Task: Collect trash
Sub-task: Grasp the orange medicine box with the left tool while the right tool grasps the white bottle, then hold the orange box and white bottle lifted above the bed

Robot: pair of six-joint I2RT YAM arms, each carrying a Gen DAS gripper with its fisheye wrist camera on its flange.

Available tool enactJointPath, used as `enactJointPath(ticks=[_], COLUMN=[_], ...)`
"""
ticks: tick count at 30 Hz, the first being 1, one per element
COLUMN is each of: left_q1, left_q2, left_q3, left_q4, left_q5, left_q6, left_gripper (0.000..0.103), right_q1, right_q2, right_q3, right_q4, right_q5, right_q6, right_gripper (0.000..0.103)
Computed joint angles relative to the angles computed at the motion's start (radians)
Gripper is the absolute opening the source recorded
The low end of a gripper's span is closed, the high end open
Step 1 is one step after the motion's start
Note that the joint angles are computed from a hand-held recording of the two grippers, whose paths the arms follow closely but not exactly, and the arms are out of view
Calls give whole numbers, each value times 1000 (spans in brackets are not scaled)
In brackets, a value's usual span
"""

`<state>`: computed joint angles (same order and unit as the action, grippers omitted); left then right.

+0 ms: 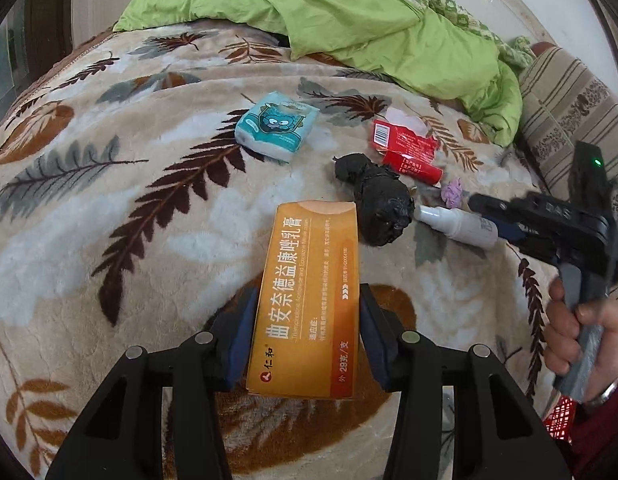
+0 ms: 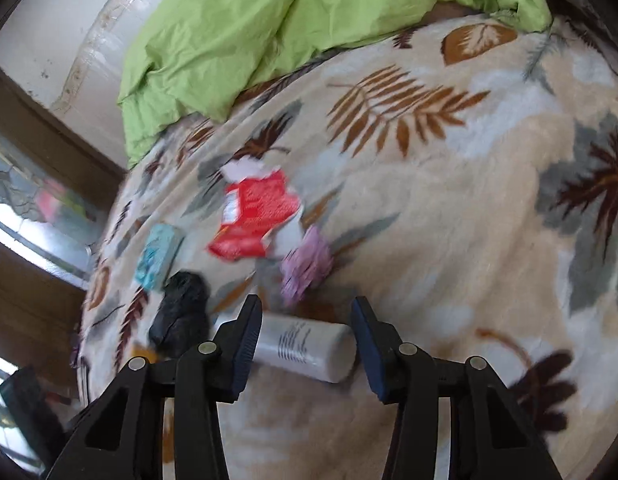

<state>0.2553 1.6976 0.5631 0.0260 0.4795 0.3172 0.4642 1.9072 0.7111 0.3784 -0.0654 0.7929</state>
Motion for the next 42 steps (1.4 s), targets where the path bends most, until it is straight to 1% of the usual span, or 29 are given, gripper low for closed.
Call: enactJointPath(ticks=[2, 4, 8, 11, 12, 13, 15, 16, 22, 26, 30, 34, 37, 39, 42], left_q1=[-6, -15, -32, -37, -41, -46, -50, -53, -49, -39, -24, -11, 2, 15, 15], left_q2=[19, 25, 37, 48, 48, 46, 38, 32, -55, -179, -332, -540, -748, -884, -1070], left_q3=[-2, -13, -24, -34, -41, -52, -71, -82, -160, -234, -322, -413, -462, -475, -482], left_q4=[30, 70, 116, 157, 175, 196, 223, 236, 246, 234, 176, 60, -78, -194, -344], left_q5=[-1, -8, -18, -22, -30, -40, -52, -61, -49, -34, -24, -25, -28, -24, -36], left_q6=[-5, -18, -41, -40, -39, -37, -34, -33, -3, 12, 38, 78, 106, 123, 125], left_gripper=[48, 49, 49, 49, 50, 49, 49, 49, 49, 49, 49, 49, 49, 49, 49], right_q1=[44, 75, 133, 148, 156, 162, 190, 211, 328, 438, 533, 633, 701, 746, 803], right_q2=[-29, -33, -1, 55, 72, 72, 77, 75, -30, -123, -191, -266, -304, -321, -342], right_q3=[-24, -18, 78, 151, 177, 175, 180, 186, 105, 39, -45, -94, -104, -106, -115], right_q4=[-12, -32, -150, -190, -220, -227, -247, -271, -317, -334, -294, -330, -376, -413, -449], right_q5=[1, 3, 110, 144, 158, 167, 204, 237, 368, 483, 535, 639, 710, 748, 778], right_q6=[-10, -27, -93, -118, -120, -119, -109, -103, 9, 109, 216, 295, 352, 390, 443], right_gripper=[50, 50, 50, 50, 48, 39, 32, 32, 32, 32, 32, 32, 32, 32, 32])
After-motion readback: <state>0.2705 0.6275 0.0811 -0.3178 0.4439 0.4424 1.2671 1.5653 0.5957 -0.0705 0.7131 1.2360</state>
